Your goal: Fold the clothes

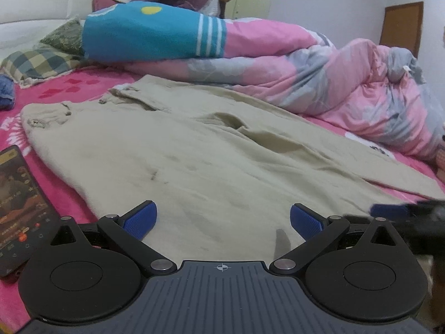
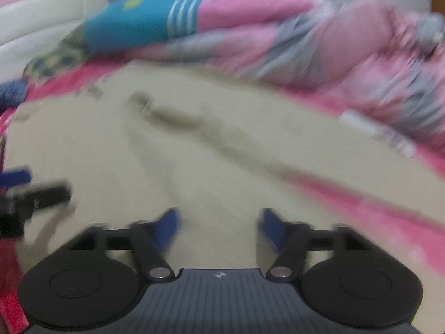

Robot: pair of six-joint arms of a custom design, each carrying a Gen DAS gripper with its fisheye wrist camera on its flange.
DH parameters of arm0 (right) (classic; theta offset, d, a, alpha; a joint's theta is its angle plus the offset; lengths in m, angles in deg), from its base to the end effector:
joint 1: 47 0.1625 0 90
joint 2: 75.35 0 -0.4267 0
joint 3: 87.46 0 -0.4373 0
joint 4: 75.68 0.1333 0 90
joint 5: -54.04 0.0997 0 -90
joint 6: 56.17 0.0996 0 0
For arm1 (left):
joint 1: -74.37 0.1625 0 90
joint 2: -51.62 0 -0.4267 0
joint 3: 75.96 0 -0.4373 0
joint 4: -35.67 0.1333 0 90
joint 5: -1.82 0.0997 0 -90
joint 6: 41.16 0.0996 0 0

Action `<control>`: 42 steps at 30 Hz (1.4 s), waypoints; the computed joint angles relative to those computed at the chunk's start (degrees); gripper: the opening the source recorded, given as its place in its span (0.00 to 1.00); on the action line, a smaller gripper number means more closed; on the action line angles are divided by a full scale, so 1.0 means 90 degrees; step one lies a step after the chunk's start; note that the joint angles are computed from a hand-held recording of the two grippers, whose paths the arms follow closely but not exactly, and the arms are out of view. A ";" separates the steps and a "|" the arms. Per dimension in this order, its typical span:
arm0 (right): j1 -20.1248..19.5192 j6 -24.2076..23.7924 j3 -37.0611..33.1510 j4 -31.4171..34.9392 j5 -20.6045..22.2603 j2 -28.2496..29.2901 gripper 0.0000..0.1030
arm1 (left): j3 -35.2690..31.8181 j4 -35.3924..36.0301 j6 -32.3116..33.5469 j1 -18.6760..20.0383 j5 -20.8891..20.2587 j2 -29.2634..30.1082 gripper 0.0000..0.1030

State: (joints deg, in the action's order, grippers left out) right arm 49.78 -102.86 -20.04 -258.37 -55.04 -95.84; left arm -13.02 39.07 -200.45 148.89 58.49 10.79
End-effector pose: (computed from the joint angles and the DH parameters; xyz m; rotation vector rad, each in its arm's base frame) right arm 0.1987 -0.8176 -0.0018 0.9443 -2.2598 0.8290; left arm -0.0217 -0.7828 0.1511 0.2869 2.2086 -1.3492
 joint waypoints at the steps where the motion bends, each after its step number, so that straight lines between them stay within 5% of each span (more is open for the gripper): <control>1: 0.0004 -0.0163 0.0252 -0.0260 0.0064 -0.0071 0.60 | -0.0022 0.0031 -0.0010 0.0009 0.0012 0.0008 1.00; 8: -0.0164 -0.0469 0.2027 0.0300 0.0961 -0.1341 0.58 | -0.0076 0.0004 0.0267 -0.0054 -0.0195 0.0113 1.00; 11: -0.0229 -0.0330 0.2118 0.0885 0.1297 -0.1620 0.46 | -0.0014 -0.0038 0.0266 -0.0054 -0.0192 0.0083 1.00; 20: -0.0160 0.0281 0.0413 0.0980 0.1202 -0.0695 0.37 | 0.0042 -0.0071 0.0273 -0.0027 -0.0132 0.0027 1.00; 23: -0.0160 0.0199 0.0402 0.1469 0.1094 -0.0619 0.29 | 0.0033 0.0058 0.0063 -0.0002 -0.0030 -0.0021 1.00; 29: -0.0110 -0.0158 0.0625 0.2390 0.1601 -0.0991 0.24 | 0.0145 0.0181 -0.0213 0.0029 0.0169 -0.0171 1.00; 33: 0.0019 -0.0247 -0.0604 0.2298 0.1504 -0.0294 0.24 | 0.0341 0.0017 -0.0245 0.0033 0.0316 -0.0320 1.00; 37: 0.0098 -0.0187 -0.2278 0.2976 0.1497 0.0748 0.24 | 0.0489 -0.0211 -0.0272 0.0041 0.0285 -0.0443 1.00; 40: 0.0055 -0.0116 -0.2363 0.3729 0.1604 0.0866 0.22 | 0.0491 -0.0204 -0.0447 0.0061 0.0282 -0.0483 1.00; 42: 0.0008 -0.0344 -0.1666 0.3667 0.1892 0.0518 0.20 | 0.0577 -0.0278 -0.0678 0.0104 0.0403 -0.0575 1.00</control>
State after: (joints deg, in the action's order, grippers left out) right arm 49.84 -105.96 -35.04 -225.37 -38.01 -91.18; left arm -7.83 36.57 -206.55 149.83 62.12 5.62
